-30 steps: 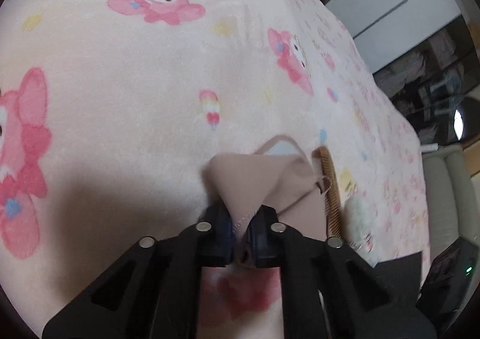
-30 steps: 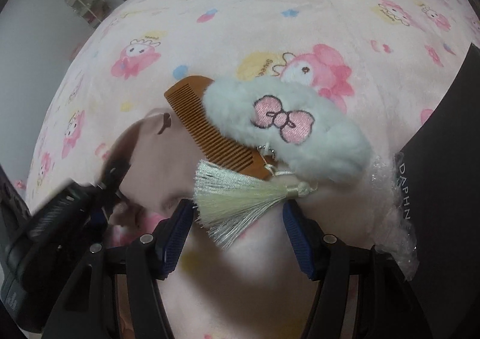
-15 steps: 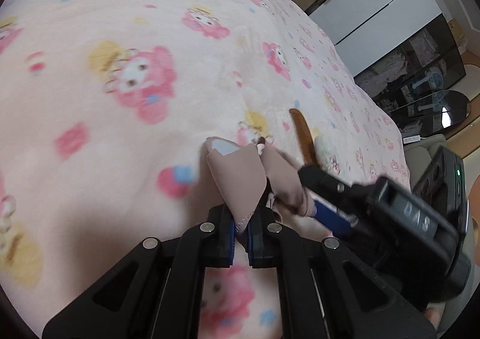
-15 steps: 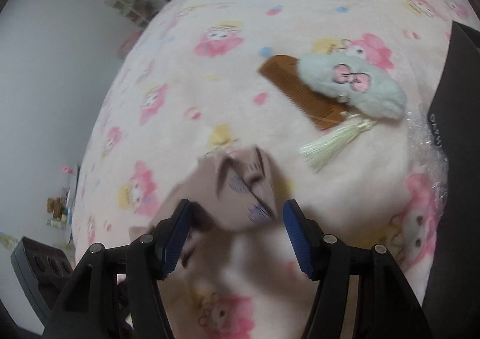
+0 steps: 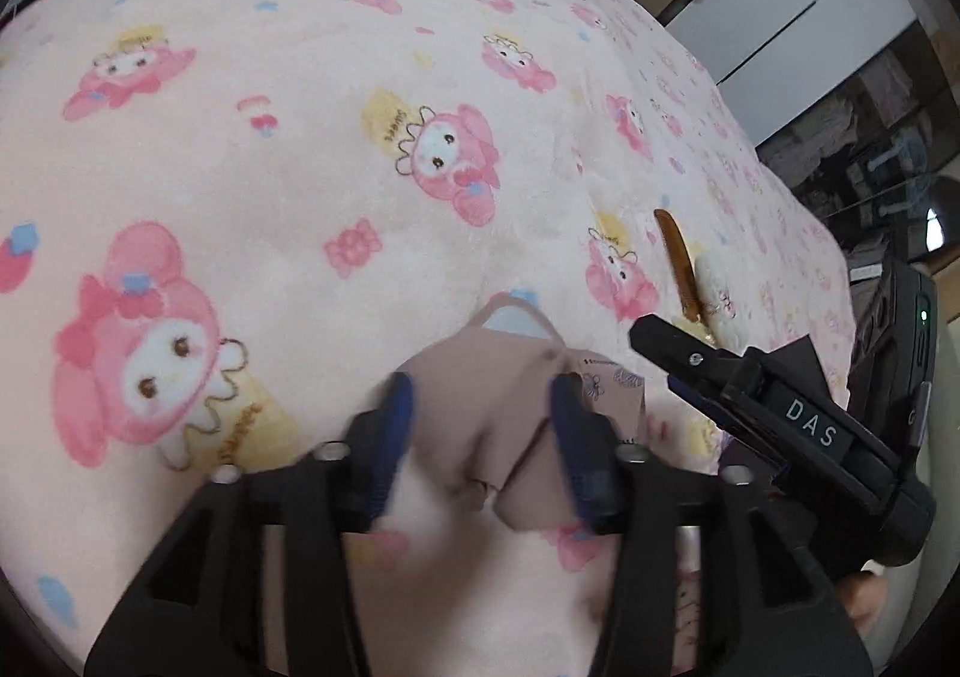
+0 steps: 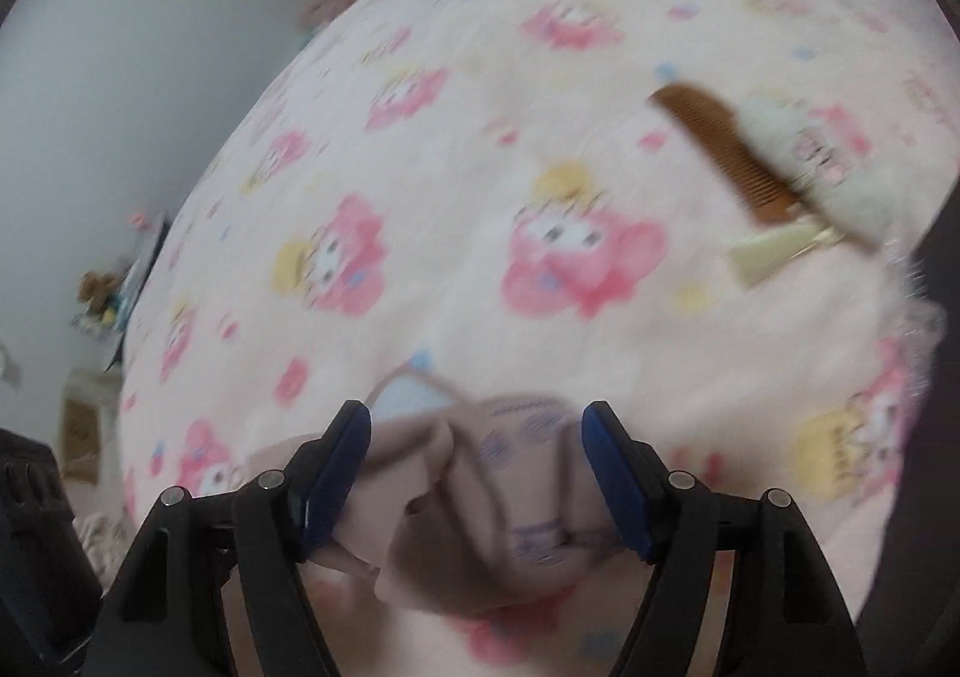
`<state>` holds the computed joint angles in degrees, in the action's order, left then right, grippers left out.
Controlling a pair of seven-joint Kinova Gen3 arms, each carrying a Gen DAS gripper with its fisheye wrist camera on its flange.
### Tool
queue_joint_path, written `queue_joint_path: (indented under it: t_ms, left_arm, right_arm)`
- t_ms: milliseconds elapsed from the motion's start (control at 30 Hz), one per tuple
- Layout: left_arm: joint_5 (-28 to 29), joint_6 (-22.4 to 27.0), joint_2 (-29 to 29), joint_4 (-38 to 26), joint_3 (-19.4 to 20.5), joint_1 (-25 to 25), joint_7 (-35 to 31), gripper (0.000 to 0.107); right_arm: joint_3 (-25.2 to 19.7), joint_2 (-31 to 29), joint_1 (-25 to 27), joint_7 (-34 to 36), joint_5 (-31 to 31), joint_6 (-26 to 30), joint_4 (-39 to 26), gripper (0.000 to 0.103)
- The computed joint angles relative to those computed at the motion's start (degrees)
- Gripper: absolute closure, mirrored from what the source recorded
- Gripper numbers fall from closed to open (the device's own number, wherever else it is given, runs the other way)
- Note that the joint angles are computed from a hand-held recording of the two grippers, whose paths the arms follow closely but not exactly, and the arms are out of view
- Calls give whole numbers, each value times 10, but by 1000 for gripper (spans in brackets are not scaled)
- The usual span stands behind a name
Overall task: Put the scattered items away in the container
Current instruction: 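Lift the brown cloth off the bed with the left gripper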
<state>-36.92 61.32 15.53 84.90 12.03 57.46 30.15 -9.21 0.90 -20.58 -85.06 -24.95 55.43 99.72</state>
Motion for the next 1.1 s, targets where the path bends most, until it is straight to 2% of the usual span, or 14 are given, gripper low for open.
queue_joint_path:
  t_ms: [100,200,233,267,333,433,567,633,733,833,867,933,1000,1100]
  left_arm:
    - [27,-33,17,8,22,-48,-14,45]
    - [62,-18,49,-24,-12,-34,-51,46]
    - [63,-11,57,-33,-17,-30,-57,50]
    - [66,-5,64,-43,-23,-25,-70,67]
    - [82,23,79,-71,-20,-28,-111,92]
    - [79,22,63,-60,-34,-9,-111,100]
    - [54,53,30,-33,-35,20,-48,100]
    - [43,80,19,-25,-30,32,-16,100]
    - [37,76,3,-2,-11,23,9,99]
    - [33,45,-10,26,-1,11,37,71]
    - [28,38,-12,32,1,8,46,70]
    - [29,18,-7,35,3,-3,35,70]
    - [50,1,1,26,19,-30,-4,81]
    - [27,-35,-10,23,9,-7,-12,84]
  right_arm:
    - [45,14,-60,-69,70,-21,-11,32]
    - [48,46,-85,-120,124,4,-38,32]
    - [33,56,-72,-120,125,16,-46,32]
    - [8,71,-49,-111,117,32,-57,32]
    - [-44,114,3,-69,76,79,-81,31]
    - [-57,145,27,-19,34,118,-102,30]
    - [-22,129,25,43,-27,97,-85,30]
    - [-15,121,20,34,-21,78,-79,30]
    - [-6,114,5,-7,14,60,-77,30]
    - [-3,105,-9,-46,52,44,-74,30]
    - [-4,99,-16,-60,65,35,-68,30]
    - [-6,93,-24,-76,84,32,-70,30]
    - [-10,102,-24,-67,82,44,-77,30]
    - [-27,119,4,-6,22,82,-82,30]
